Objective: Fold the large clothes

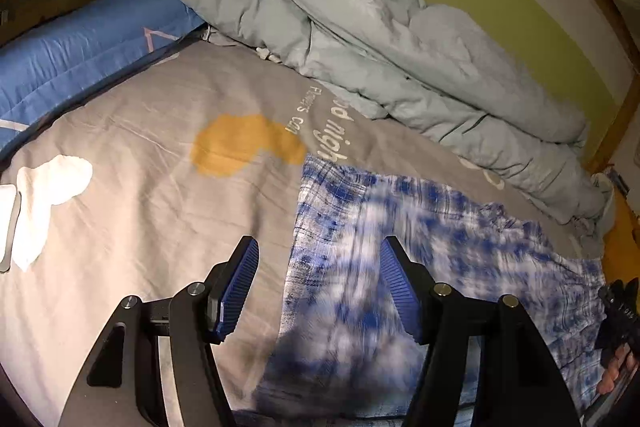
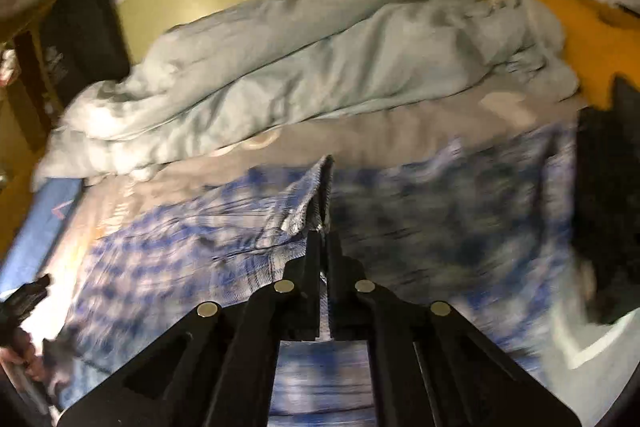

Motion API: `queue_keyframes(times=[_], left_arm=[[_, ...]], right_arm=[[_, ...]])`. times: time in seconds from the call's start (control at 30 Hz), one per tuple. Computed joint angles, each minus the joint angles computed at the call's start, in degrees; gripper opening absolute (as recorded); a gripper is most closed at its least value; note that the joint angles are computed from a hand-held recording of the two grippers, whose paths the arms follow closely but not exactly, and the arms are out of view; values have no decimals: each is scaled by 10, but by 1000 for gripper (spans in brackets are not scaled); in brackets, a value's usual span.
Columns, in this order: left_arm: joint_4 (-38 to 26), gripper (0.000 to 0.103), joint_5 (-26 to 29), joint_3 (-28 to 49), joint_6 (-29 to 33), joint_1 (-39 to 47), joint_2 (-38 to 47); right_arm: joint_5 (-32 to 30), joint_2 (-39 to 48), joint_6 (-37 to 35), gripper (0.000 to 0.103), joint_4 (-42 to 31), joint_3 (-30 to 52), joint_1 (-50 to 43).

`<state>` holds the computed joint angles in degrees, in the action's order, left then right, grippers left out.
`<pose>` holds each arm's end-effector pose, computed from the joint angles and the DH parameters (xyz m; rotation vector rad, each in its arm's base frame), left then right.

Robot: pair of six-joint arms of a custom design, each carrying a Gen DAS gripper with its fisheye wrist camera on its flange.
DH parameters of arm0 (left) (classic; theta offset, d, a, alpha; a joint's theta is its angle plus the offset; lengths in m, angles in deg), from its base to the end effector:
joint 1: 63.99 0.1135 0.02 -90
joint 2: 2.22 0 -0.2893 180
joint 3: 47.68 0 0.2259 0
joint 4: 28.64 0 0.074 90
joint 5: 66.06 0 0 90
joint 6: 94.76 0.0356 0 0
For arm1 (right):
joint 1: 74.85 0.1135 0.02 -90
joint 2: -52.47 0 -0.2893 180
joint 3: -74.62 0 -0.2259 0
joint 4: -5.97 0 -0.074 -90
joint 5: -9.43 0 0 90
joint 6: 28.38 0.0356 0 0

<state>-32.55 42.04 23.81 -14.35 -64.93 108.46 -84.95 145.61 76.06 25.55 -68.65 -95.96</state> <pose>0.3758 -0.0172 0.1677 -0.0151 2.3210 -0.4594 0.2328 -0.0870 0.1486 0.6347 2.1185 0.0200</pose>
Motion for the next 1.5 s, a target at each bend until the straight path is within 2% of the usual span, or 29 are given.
queue_keyframes(times=[0.03,0.13,0.2,0.33,0.4,0.5,0.53,0.57,0.7,0.8,0.93,1.0,1.1,1.2,1.23,1.33,1.43,1.5], left_arm=[[0,65,0,1,-1,1,0],[-27,65,-14,20,4,-3,16],[-43,65,-23,32,11,-10,29],[-53,65,-56,43,28,-29,47],[-47,65,-52,41,31,-31,50],[-18,65,-14,26,20,-23,45],[-3,65,-11,16,20,-23,38],[20,65,-11,0,20,-24,25],[92,65,1,-53,20,-28,-21],[83,66,22,-55,9,-29,-37],[107,66,-14,-74,34,-52,-50],[108,70,-20,-77,41,-60,-53],[115,76,-33,-82,46,-72,-54],[120,84,-46,-83,50,-80,-50],[123,85,-56,-84,49,-83,-48],[128,86,-71,-86,51,-88,-43],[133,87,-82,-85,54,-94,-33],[129,87,-90,-83,57,-99,-28]], right_arm=[[12,21,-5,2,-24,20,-6],[-29,110,-7,2,-74,77,-38],[-15,146,-15,2,-86,100,-34],[25,165,-24,3,-101,118,-10],[28,162,-27,6,-92,112,-11],[32,124,-31,27,-72,85,-20],[22,115,-33,42,-45,69,-27],[14,106,-31,49,-30,59,-33],[-1,74,-22,49,-7,38,-45],[10,42,-25,51,-11,30,-32],[46,1,-50,51,-19,27,-7],[52,-25,-57,51,-31,22,-19],[0,-45,-53,49,-78,38,-94],[-116,-4,-39,45,-85,71,-218],[-138,18,-41,44,-91,86,-245],[-165,86,-32,38,-94,120,-305],[-211,139,-22,38,-93,148,-339],[-199,157,-4,37,-67,147,-347]])
